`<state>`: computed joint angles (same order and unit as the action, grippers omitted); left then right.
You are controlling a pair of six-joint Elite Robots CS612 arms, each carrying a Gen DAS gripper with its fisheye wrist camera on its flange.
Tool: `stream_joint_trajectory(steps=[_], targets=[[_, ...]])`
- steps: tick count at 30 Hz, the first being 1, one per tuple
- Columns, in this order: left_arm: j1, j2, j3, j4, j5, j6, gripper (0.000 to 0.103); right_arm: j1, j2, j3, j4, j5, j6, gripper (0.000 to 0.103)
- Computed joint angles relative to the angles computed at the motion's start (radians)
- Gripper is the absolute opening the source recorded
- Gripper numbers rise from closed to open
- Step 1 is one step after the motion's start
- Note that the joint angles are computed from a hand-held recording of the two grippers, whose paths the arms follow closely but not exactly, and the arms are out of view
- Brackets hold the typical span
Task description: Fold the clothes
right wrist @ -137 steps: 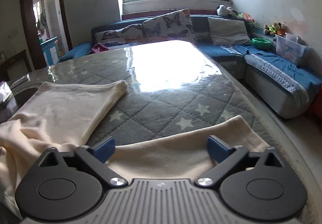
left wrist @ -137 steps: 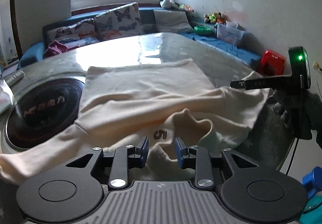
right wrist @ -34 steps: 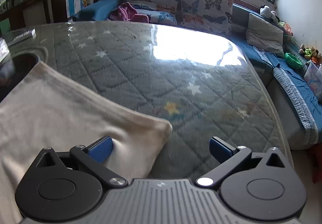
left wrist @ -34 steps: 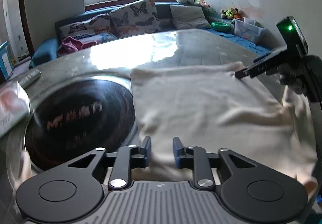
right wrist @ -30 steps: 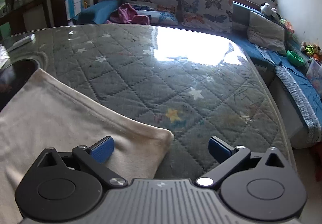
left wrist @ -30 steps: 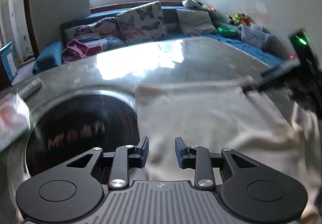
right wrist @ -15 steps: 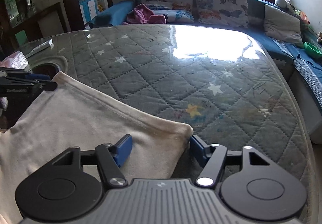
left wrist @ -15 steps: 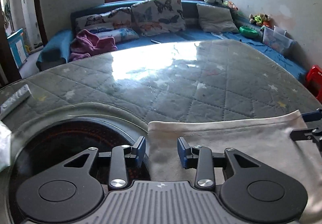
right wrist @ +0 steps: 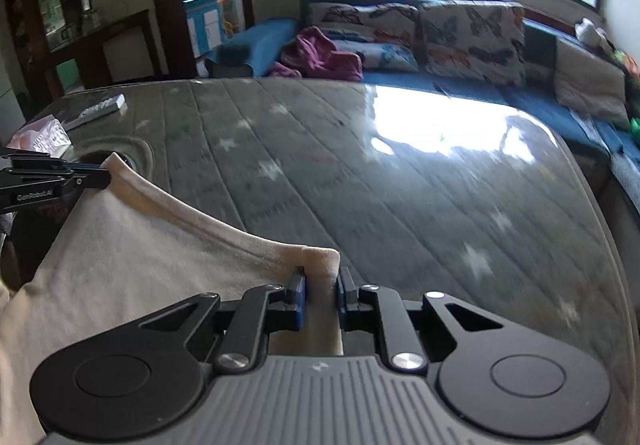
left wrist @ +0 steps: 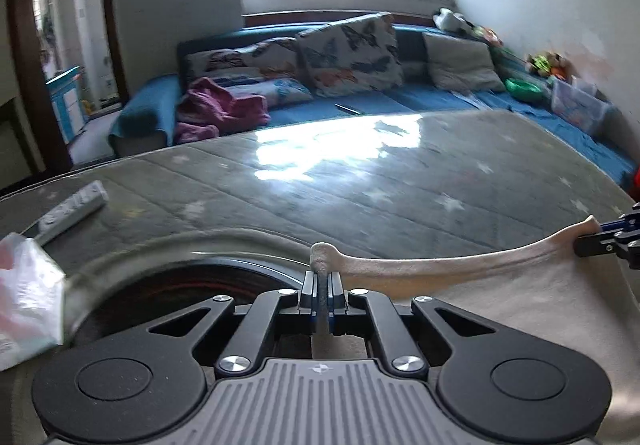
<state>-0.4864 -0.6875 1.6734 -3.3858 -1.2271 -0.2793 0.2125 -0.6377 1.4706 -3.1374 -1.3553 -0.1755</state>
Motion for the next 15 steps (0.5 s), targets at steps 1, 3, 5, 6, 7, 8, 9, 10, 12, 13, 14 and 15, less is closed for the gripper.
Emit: stream_joint_trajectory(steps=[1, 3, 5, 6, 7, 8, 9, 10, 12, 13, 14, 15], targets=[[0.003, -0.001, -0.001, 0.004, 0.009, -0.005, 0.005, 0.005, 0.008, -0.018, 0.007, -0.001, -0.006, 0.014], [0.009, 0.0, -0.005, 0.021, 0.022, -0.014, 0.005, 0.016, 0.031, -0.065, 0.044, -0.008, -0.02, 0.016], [0.015, 0.002, -0.011, 0.046, 0.027, -0.028, 0.005, 0.026, 0.049, -0.098, 0.065, -0.027, -0.033, 0.019], [0.018, 0.003, -0.014, 0.054, 0.022, -0.034, 0.006, 0.03, 0.053, -0.108, 0.072, -0.036, -0.035, 0.02], [0.02, 0.004, -0.016, 0.061, 0.019, -0.036, 0.006, 0.031, 0.054, -0.111, 0.073, -0.04, -0.036, 0.021], [0.021, 0.005, -0.016, 0.065, 0.016, -0.036, 0.006, 0.033, 0.052, -0.109, 0.067, -0.041, -0.038, 0.022], [0.021, 0.005, -0.016, 0.067, 0.014, -0.036, 0.006, 0.033, 0.044, -0.098, 0.058, -0.038, -0.042, 0.024], [0.021, 0.004, -0.015, 0.066, 0.014, -0.037, 0.007, 0.033, 0.036, -0.085, 0.049, -0.034, -0.047, 0.025], [0.018, 0.001, -0.006, 0.056, 0.016, -0.046, 0.009, 0.032, 0.011, -0.045, 0.03, -0.014, -0.062, 0.027], [0.016, -0.003, 0.001, 0.049, 0.017, -0.053, 0.009, 0.031, -0.002, -0.022, 0.018, -0.001, -0.073, 0.028], [0.013, -0.007, 0.006, 0.041, 0.014, -0.054, 0.009, 0.03, -0.015, 0.002, 0.009, 0.014, -0.084, 0.028], [0.009, -0.011, 0.013, 0.029, 0.005, -0.049, 0.009, 0.028, -0.029, 0.026, 0.009, 0.036, -0.093, 0.028]])
